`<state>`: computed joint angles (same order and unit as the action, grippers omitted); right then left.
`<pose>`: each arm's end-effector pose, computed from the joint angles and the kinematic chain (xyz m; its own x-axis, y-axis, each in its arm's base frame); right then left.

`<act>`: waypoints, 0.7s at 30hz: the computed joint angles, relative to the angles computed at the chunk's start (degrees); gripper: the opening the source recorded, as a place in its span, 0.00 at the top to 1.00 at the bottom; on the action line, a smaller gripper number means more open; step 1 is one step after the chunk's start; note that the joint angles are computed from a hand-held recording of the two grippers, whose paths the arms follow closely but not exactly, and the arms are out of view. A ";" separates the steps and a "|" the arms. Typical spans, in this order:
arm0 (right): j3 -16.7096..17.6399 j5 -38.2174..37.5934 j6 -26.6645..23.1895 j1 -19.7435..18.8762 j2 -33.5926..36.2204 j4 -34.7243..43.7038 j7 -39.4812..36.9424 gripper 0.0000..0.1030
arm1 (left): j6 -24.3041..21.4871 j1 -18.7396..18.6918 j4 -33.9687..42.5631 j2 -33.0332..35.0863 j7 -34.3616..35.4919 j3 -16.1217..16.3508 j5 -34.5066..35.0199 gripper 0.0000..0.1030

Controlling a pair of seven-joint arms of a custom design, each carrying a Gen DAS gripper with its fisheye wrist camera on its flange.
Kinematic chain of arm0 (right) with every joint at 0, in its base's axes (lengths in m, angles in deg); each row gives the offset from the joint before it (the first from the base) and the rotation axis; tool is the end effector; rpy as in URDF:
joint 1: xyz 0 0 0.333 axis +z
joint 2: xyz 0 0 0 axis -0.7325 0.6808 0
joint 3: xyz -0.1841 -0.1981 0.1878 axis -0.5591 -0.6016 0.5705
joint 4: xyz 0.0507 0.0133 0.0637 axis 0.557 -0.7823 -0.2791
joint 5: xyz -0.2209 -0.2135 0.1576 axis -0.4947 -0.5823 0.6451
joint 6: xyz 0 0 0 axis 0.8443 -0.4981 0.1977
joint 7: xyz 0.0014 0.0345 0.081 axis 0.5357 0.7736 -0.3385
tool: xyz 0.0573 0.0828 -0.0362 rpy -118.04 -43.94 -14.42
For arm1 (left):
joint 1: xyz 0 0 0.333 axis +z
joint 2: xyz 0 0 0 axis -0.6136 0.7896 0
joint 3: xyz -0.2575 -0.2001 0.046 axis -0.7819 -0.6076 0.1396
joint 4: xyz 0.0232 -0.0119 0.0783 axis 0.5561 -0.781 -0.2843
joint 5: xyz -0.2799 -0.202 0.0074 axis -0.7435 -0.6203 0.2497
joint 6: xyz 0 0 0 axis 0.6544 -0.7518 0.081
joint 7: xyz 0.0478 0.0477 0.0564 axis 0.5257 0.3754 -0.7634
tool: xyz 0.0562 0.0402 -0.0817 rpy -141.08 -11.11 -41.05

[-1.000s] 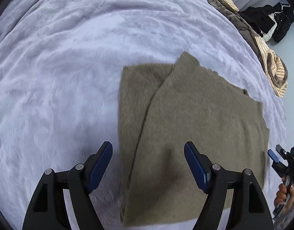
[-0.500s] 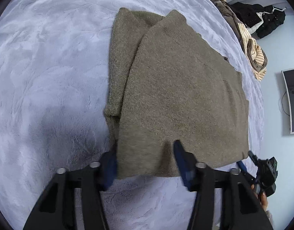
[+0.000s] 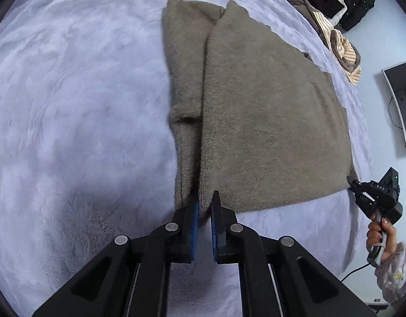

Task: Fold small clothes

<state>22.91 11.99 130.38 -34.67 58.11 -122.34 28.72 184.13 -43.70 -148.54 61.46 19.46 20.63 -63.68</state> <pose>0.5066 0.1197 0.4237 -0.1907 -0.8143 -0.5482 -0.9206 0.3422 -0.1881 0.3660 0.0011 0.4060 0.3004 -0.8283 0.4729 -0.8990 -0.4115 -0.1498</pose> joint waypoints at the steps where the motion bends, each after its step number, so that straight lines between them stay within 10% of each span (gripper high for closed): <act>1: -0.02 -0.42 0.00 0.02 0.59 0.13 0.04 0.92 | 0.30 -0.21 -0.53 -0.55 0.80 0.72 -1.52 0.90; 10: 0.76 -2.62 -2.33 1.76 -4.35 -1.87 2.57 0.82 | -4.09 6.82 -1.01 -6.17 -14.47 -2.67 17.96 0.86; 11: 1.14 1.61 -4.57 2.71 -5.06 -1.85 -1.01 0.70 | -4.33 7.05 -1.24 -6.60 -16.01 -2.58 19.56 0.76; 12: 1.49 5.67 -6.82 3.72 -4.88 -1.15 -3.70 0.59 | -4.47 7.29 -1.65 -7.19 -17.42 -2.35 20.86 0.37; 13: 2.02 9.92 -9.27 4.83 -4.15 -0.42 -6.37 0.40 | -3.28 7.80 -2.68 -8.28 -19.34 -2.72 22.32 0.20; 21: 10.11 27.55 -10.11 12.94 15.83 14.95 -14.40 0.39 | -1.34 7.18 -4.85 -10.39 -25.76 -1.09 28.98 0.20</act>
<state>33.01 39.53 120.27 -21.73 73.93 -107.39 14.32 182.79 -36.51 -153.39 51.07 -6.29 19.54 -34.70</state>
